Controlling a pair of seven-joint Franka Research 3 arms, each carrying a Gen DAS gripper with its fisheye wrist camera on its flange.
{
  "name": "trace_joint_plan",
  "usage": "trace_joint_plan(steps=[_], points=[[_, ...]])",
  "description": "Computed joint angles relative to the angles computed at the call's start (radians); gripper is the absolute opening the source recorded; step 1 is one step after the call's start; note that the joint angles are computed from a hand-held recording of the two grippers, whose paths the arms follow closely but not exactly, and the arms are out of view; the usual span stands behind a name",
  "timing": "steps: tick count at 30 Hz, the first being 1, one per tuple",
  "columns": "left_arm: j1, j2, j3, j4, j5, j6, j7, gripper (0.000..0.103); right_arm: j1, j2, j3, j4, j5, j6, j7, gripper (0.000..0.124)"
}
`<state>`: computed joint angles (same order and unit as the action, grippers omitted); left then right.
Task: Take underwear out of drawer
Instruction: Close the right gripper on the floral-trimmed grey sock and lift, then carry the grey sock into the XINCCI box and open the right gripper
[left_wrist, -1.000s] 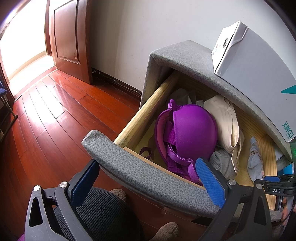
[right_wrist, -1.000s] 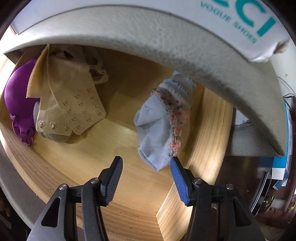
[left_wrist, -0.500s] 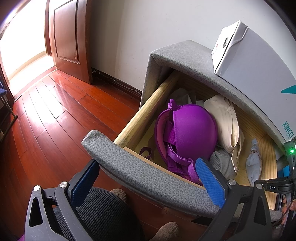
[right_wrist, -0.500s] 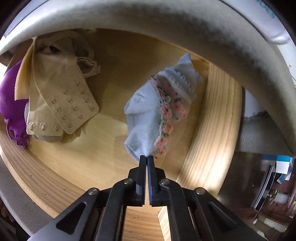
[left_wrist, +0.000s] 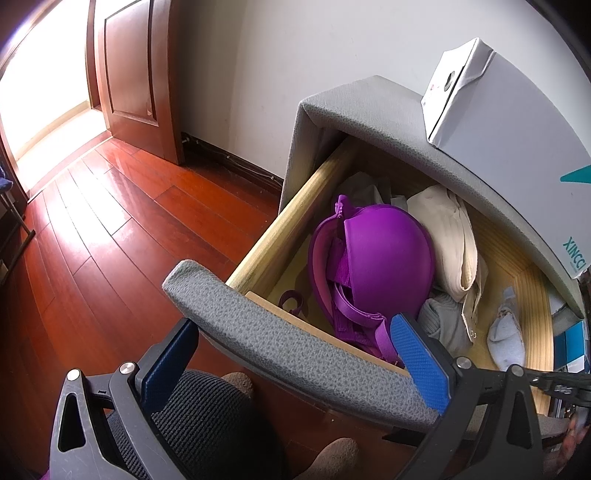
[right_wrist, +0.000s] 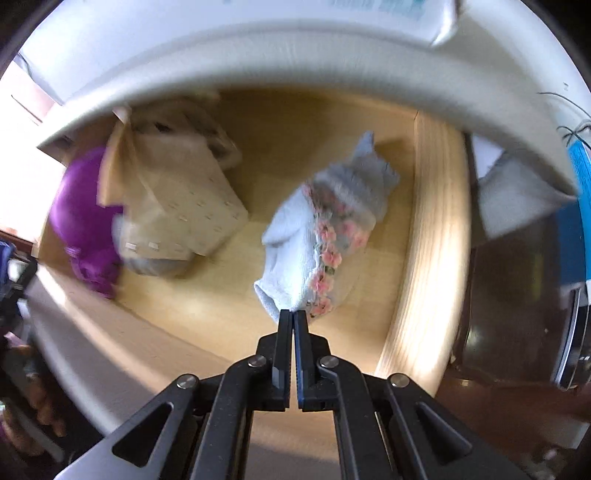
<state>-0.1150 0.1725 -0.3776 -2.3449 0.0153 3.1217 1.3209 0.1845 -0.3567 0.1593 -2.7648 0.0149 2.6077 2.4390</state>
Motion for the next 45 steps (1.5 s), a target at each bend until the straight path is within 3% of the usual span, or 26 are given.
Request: trace_joint_plan(steps=[10,19,26,31,34,38,42,45], points=[[0.002,-0.001,-0.003,-0.002,0.002,-0.001,0.004,0.103,0.026,-0.326,0.033,-0.029,0.084,0.012,0.026,0.001],[0.0,0.002,0.001,-0.006,0.009,0.01,-0.003,0.103,-0.029,-0.33,0.023,0.233,0.054,-0.061,-0.093,0.001],[0.008,0.001,-0.006,-0.008,0.012,0.01,-0.006,0.103,-0.171,-0.212,0.03,0.495,-0.07,-0.119,-0.134,0.001],[0.004,0.001,-0.001,-0.011,0.021,0.02,-0.016,0.103,-0.271,-0.028,0.044,0.709,-0.265,-0.211,-0.102,0.001],[-0.001,0.001,0.006,-0.012,0.033,0.024,-0.029,0.103,-0.288,0.09,0.037,0.785,-0.375,-0.234,-0.046,0.001],[0.002,0.002,0.004,-0.012,0.044,0.027,-0.038,0.103,-0.286,0.194,0.009,0.794,-0.501,-0.222,0.056,0.001],[0.006,0.002,0.001,-0.013,0.051,0.028,-0.043,0.103,-0.252,0.247,-0.054,0.743,-0.476,-0.178,0.111,0.002],[0.007,0.002,0.001,-0.014,0.054,0.029,-0.048,0.103,-0.216,0.213,-0.091,0.66,-0.459,-0.124,0.166,0.004]])
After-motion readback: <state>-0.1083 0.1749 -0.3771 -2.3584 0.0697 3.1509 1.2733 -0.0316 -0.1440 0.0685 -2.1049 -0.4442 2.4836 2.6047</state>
